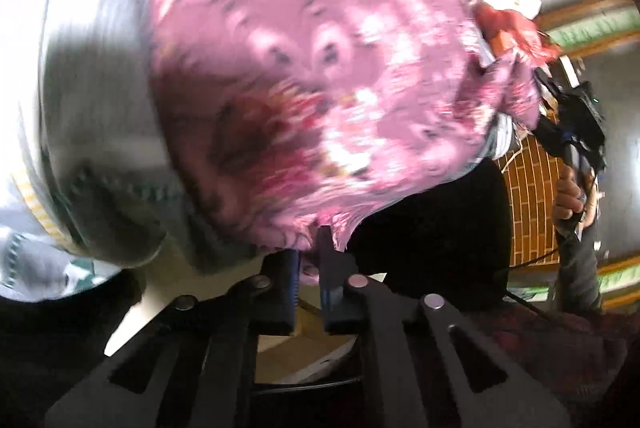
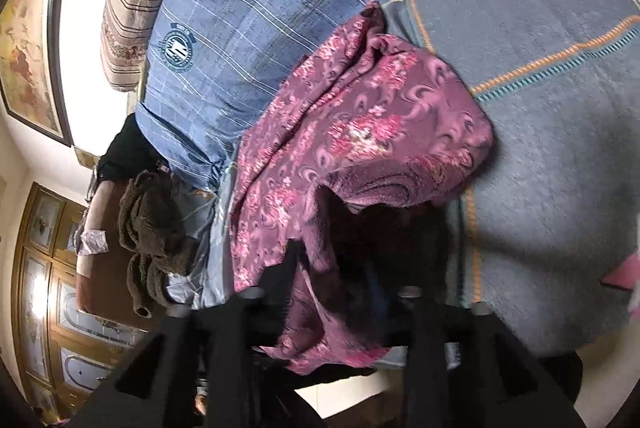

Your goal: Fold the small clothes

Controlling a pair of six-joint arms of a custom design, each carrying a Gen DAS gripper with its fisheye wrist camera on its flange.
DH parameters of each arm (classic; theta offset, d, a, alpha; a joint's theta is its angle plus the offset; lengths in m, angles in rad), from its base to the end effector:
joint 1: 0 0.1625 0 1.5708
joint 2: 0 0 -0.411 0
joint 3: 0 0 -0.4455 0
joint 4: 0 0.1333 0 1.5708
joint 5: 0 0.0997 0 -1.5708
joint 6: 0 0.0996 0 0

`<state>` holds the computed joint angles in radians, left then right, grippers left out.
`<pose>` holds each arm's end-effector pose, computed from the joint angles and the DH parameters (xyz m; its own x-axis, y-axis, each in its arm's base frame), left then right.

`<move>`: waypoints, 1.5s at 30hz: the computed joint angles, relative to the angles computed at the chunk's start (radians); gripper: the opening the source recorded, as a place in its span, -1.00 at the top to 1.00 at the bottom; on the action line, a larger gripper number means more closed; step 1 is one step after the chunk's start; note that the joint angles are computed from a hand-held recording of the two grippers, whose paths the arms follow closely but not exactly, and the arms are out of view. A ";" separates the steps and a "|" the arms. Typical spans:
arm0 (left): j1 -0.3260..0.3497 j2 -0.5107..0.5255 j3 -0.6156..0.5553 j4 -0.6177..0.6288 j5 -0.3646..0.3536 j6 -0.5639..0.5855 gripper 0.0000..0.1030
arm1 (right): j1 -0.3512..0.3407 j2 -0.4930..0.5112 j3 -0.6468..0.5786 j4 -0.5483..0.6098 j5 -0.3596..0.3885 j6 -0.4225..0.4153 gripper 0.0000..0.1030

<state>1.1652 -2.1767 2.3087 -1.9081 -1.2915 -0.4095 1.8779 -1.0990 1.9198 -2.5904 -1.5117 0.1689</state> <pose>0.0196 -0.3618 0.3683 -0.9844 -0.0576 -0.1664 -0.0062 0.9556 -0.2945 0.3164 -0.5373 0.1249 -0.9843 -0.1514 -0.0903 -0.1328 0.9737 -0.1850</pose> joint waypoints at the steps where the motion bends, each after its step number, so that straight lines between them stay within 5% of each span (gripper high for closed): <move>1: -0.016 -0.006 0.002 0.005 0.010 0.000 0.94 | -0.005 -0.010 0.011 0.000 0.007 0.001 0.03; 4: -0.058 -0.030 0.007 0.007 0.013 -0.008 0.95 | -0.022 -0.045 0.052 -0.004 0.034 0.005 -0.18; 9: -0.093 -0.049 -0.011 0.005 0.027 -0.024 0.97 | -0.032 -0.063 0.082 0.046 0.054 -0.046 -0.18; 11: -0.102 -0.054 -0.008 -0.014 0.039 -0.028 0.97 | -0.016 -0.066 0.080 0.078 0.019 -0.080 0.04; 13: -0.085 -0.049 -0.011 -0.039 0.030 -0.019 0.98 | 0.013 -0.070 0.077 0.092 -0.035 -0.140 0.89; 22: -0.086 0.012 -0.068 -0.233 0.012 -0.009 0.98 | 0.062 -0.058 0.032 -0.056 0.082 -0.189 0.90; 32: 0.076 0.242 -0.300 -0.466 -0.008 0.038 0.98 | 0.014 0.210 -0.218 -0.201 0.229 -0.008 0.90; 33: 0.101 0.265 -0.326 -0.469 -0.039 0.040 0.98 | 0.009 0.247 -0.257 -0.211 0.219 0.021 0.90; 39: 0.084 0.316 -0.381 -0.368 0.057 0.112 0.96 | -0.001 0.420 -0.459 -0.224 0.118 0.102 0.99; 45: 0.116 0.311 -0.387 -0.203 -0.032 0.118 0.63 | 0.005 0.471 -0.561 -0.147 -0.004 0.118 0.88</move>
<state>1.2810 -1.8653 1.9216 -2.1109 -1.3231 -0.2913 1.8829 -0.6280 1.3588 -2.7375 -1.5159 0.2873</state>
